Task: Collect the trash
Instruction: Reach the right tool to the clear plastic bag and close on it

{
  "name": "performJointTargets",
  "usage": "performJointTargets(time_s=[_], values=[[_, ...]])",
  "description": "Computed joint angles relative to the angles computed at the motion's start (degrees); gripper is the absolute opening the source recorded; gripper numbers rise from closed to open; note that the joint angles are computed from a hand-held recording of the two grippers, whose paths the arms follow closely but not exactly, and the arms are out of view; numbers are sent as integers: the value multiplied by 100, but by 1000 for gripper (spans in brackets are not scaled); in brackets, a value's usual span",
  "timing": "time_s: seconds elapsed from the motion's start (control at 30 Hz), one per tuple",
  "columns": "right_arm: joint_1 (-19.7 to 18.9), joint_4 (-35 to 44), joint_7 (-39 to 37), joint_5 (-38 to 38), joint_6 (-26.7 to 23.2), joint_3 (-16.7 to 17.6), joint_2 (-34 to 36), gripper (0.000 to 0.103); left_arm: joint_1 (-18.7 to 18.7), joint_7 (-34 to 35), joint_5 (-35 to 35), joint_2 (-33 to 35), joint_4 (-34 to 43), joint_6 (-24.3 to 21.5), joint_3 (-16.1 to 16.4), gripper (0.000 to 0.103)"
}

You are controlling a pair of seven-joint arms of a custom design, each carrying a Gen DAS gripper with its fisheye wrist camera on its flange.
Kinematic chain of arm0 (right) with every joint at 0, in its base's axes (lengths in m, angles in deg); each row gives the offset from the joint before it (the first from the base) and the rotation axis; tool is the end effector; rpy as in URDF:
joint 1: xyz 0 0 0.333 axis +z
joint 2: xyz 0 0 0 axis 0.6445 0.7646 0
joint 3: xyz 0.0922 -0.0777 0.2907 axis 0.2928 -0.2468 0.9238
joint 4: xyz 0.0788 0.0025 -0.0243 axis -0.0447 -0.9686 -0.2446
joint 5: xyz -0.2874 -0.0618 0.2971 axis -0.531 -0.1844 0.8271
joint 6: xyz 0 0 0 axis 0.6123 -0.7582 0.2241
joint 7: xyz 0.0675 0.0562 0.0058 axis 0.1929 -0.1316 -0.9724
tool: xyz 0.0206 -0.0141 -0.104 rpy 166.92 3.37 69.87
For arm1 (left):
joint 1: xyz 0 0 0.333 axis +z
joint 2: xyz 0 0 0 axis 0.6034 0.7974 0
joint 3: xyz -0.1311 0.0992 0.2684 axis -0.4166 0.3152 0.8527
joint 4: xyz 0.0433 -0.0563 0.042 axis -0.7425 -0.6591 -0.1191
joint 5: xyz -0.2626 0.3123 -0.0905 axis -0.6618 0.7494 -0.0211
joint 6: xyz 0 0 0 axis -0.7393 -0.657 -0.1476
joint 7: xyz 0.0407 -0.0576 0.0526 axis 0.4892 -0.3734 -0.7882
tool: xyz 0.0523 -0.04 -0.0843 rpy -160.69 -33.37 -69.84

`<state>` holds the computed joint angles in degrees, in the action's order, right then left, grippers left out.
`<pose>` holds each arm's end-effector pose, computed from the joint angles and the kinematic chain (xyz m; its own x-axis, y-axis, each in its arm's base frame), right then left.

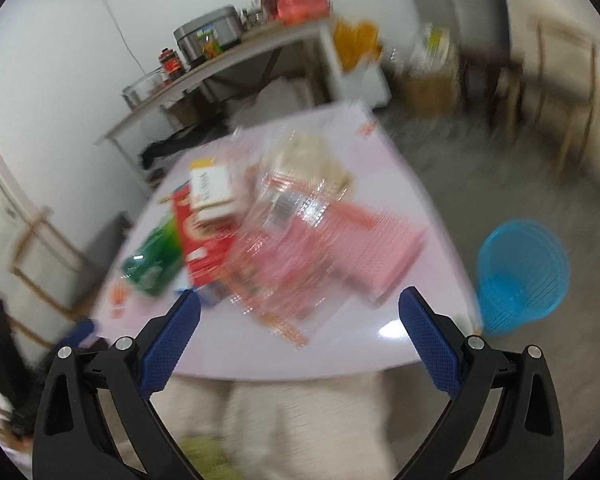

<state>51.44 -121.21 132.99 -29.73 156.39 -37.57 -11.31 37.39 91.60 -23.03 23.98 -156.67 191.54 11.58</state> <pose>0.6570 0.1636 0.7443 0.0953 -0.8762 -0.4724 -0.7776 0.2308 -0.5849 0.5866 -0.0179 0.7434 -0.1947 -0.9533 0.2310 -0.6395 -0.0552 -0.7668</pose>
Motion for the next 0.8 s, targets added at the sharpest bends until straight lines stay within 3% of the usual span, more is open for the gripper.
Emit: performJointTargets(time_s=[0.27, 0.57, 0.8], values=[[-390, -15, -213, 1952, 53, 233, 533, 86, -103, 383, -126, 2, -79, 140, -13, 94], [-409, 497, -263, 2366, 457, 459, 1194, 70, -42, 481, -140, 213, 144, 8, -83, 94], [-451, 411, -292, 2519, 564, 577, 1243, 34, -26, 650, -117, 260, 172, 37, -141, 94]])
